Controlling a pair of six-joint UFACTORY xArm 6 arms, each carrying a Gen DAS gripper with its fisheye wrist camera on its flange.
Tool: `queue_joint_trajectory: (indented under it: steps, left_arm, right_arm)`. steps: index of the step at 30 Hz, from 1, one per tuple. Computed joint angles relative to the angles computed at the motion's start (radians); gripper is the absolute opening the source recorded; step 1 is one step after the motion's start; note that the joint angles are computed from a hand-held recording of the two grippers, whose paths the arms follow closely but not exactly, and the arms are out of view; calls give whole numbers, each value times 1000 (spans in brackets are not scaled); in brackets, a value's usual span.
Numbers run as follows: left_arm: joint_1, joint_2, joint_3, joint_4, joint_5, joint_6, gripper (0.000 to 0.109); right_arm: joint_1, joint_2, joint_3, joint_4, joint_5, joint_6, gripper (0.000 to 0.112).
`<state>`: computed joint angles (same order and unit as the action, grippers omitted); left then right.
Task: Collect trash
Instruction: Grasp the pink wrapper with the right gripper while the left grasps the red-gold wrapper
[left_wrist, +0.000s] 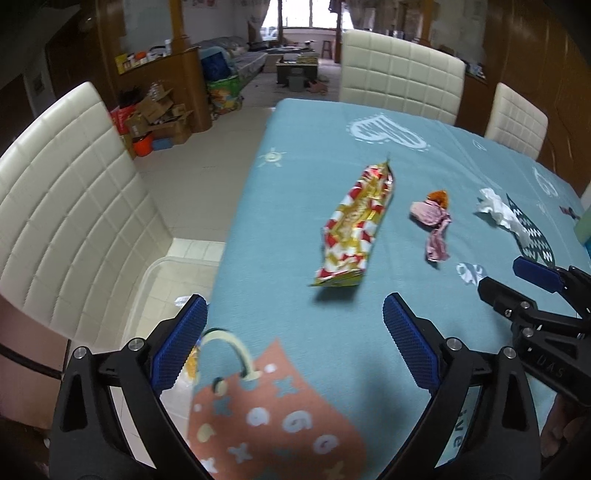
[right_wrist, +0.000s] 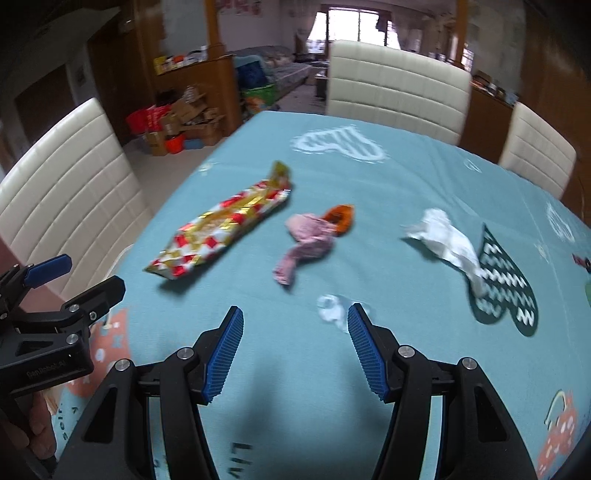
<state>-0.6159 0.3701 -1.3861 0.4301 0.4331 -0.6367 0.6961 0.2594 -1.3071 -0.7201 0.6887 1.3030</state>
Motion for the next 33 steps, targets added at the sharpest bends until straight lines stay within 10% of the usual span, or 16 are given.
queue_joint_trajectory:
  steps: [25,27,33]
  left_arm:
    - [9,445,-549,-76,71,142,95]
    - [9,472,-580,-99,78,160,95]
    - [-5,508,-620,-200,83,277,40]
  right_arm:
    - [-164,196,-141,25,-187,-151,57]
    - [-170,209,-144,38,-202,-162,40]
    - [-154,205,-122,31,-214,-198,24]
